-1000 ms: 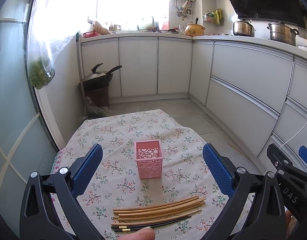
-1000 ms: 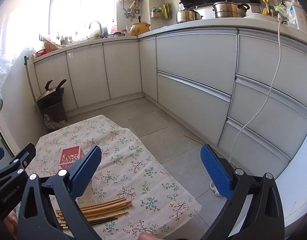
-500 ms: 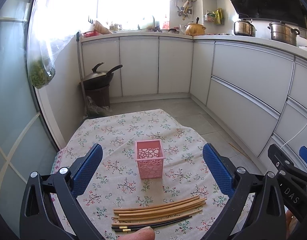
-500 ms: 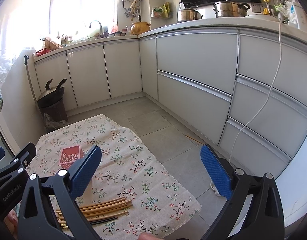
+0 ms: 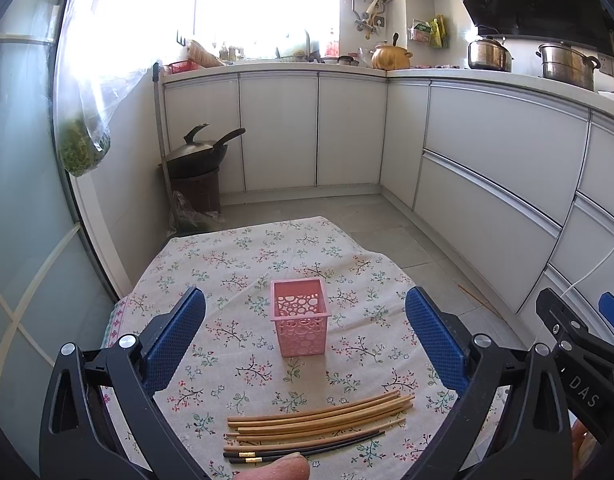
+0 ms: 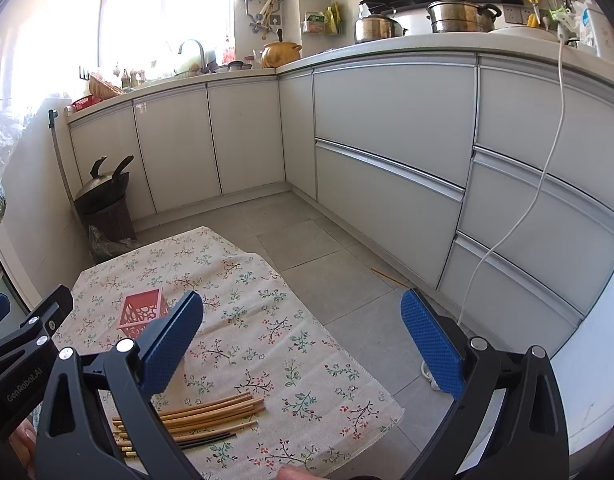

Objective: Organize utensils

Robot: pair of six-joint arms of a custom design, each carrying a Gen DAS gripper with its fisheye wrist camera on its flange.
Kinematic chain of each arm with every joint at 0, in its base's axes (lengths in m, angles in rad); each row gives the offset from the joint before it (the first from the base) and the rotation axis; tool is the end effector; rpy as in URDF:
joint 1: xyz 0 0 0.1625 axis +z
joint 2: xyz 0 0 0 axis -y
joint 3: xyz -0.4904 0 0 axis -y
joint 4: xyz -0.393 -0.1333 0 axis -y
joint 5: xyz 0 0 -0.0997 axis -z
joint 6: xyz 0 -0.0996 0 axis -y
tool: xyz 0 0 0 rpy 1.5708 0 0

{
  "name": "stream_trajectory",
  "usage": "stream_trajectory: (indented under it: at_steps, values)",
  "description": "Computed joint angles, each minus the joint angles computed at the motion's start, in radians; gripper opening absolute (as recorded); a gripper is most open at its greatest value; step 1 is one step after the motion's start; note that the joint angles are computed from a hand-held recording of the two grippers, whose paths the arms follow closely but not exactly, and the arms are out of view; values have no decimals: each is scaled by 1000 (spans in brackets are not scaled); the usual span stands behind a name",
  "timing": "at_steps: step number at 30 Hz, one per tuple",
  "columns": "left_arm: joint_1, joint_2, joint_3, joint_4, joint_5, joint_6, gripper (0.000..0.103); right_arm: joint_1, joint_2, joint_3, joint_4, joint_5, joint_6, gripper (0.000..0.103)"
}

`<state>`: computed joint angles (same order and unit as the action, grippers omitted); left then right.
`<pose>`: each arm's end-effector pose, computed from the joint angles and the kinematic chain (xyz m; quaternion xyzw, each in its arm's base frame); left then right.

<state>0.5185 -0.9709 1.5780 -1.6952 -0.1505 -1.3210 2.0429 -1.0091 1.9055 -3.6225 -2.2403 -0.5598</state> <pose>-0.4766 -0.5388 0.2836 0.0558 0.7505 -0.5190 0.4053 0.3448 -0.5182 0.3303 0.2343 -0.7768 0.5032 0.2976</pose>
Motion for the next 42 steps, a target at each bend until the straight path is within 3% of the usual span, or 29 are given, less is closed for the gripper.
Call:
stream_trajectory:
  at_steps: [7,10,14,15,18,22,24,27,34,42]
  values:
    - [10,-7,0,14,-17,-13,96,-3,-2,0,29,-4,25,97]
    - [41,4,-40,69,-94,11,96,-13,-22,-2,103,10,85,97]
    - [124,36,-111,48,-335,206,96,-62,-85,-16,360,104,309,97]
    - [155,62,-156,98,-419,237,96,-81,-102,-27,443,136,381,97]
    - [222,130,-256,207,-574,289,96,-159,-147,-75,727,283,604,97]
    - [271,159,-258,102,-662,394,96,-276,-164,-122,988,511,827,97]
    - [289,181,-273,61,-691,447,96,-304,-160,-128,1033,561,868,97]
    - [296,243,-360,159,-682,457,95,-319,-156,-127,1052,572,893,97]
    - [325,291,-427,241,-723,493,77,-337,-158,-153,1116,626,913,97]
    - [357,261,-381,148,-790,533,70,-350,-146,-172,1162,619,929,97]
